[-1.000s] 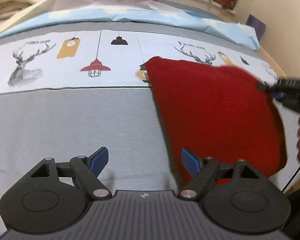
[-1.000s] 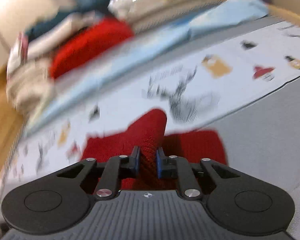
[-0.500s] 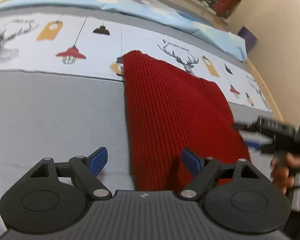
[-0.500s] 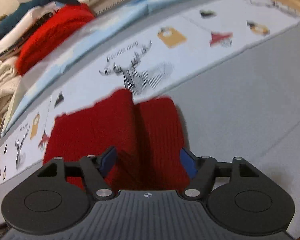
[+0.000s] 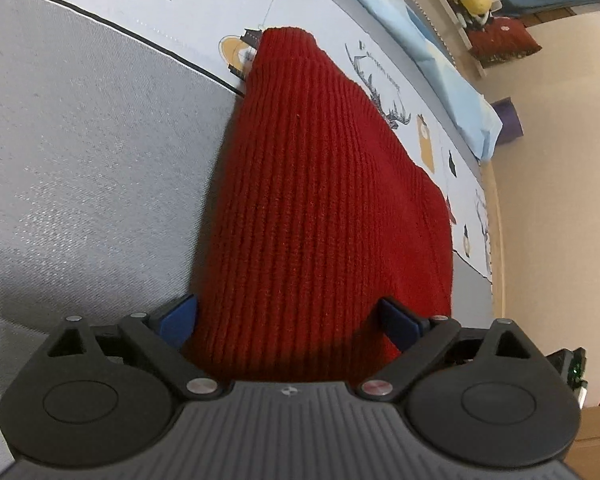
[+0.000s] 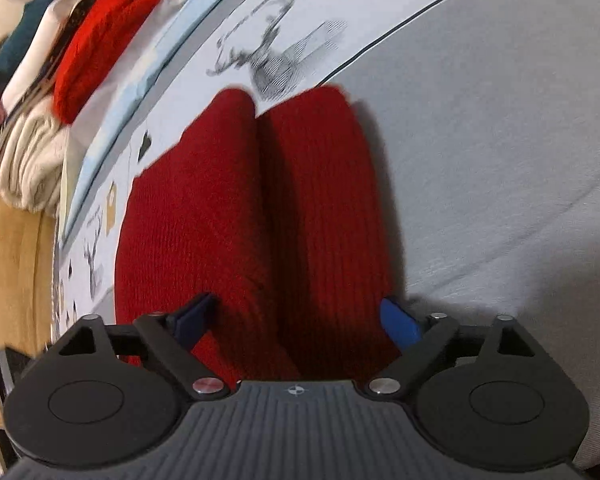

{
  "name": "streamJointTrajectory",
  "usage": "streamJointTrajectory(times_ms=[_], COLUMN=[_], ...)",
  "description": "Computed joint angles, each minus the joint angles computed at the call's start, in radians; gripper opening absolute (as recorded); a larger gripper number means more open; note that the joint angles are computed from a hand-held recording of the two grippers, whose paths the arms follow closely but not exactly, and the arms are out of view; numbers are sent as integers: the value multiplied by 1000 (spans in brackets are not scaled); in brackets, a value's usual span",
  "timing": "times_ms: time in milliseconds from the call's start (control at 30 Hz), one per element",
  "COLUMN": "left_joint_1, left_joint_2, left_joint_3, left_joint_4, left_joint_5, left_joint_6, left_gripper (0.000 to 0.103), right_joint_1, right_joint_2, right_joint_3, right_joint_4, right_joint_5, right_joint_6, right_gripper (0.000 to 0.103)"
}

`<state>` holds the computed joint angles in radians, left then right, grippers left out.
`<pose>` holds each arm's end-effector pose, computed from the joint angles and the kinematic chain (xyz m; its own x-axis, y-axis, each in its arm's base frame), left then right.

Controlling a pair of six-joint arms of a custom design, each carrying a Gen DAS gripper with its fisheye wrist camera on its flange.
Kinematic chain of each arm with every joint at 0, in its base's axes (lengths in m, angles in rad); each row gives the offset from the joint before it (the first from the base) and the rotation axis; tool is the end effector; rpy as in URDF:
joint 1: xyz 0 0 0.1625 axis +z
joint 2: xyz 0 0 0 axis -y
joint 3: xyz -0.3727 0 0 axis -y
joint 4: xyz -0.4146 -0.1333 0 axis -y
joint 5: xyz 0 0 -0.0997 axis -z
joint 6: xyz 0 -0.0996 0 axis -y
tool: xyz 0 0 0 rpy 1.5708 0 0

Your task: Fold small clothes

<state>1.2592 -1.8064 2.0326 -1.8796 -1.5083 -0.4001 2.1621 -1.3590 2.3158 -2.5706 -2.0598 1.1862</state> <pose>0.0026 -0.4469 0.3411 -0.9954 -0.0922 -0.0252 -0.0892 0.9910 -0.1002 0.3063 -0.3010 0.1044 -0.7954 0.5905 0.1362 0.4809 0.7518 -0.4512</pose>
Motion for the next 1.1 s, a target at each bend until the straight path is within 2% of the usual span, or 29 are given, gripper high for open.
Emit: streamJointTrajectory(times_ms=[100,133,200,233,300,333,433,533,667,800,867,967,1033,1067,1100], left_joint_1=[-3,-7,-24,-35,-65,-78,-107,-117,-95,-98,-90,-74,-72,-67,-65], left_joint_2=[13,13,8,2,-16,-25,-42,-52,-37,-54,-64,-77,-72,-68,-71], left_joint_3=[3,2,2,2,-1,-4,-20,-45,-91,-89,-99,-118,-118,-114,-103], left_joint_4=[-18,-18,-26,-30,-48,-60,-85,-102,-120,-173,-167,-75,18,61,76], left_joint_5=[3,9,37,48,81,99,158,217,273,382,377,340,366,391,416], left_joint_6=[-11,-3,25,35,65,82,134,174,237,321,381,424,415,407,378], left_gripper=[96,94,78,75,64,63,60,59,59,59,61,61,61,71,76], right_joint_1=[8,12,18,23,30,36,40,45,56,63,61,60,60,60,64], right_joint_2=[57,72,91,97,111,120,151,219,345,445,469,482,477,475,473], right_joint_3=[-48,-63,-75,-83,-95,-102,-109,-131,-200,-269,-304,-353,-352,-353,-356], right_joint_4=[37,53,31,30,18,6,-74,-200,-342,-408,-342,-149,-143,-143,-126], right_joint_5=[8,-3,-13,-28,-47,-58,-72,-83,-100,-106,-104,-109,-115,-115,-123], right_joint_6=[-59,-76,-110,-108,-122,-136,-155,-201,-264,-334,-343,-309,-277,-265,-253], right_gripper=[95,88,70,61,50,45,38,35,35,34,34,35,37,38,41])
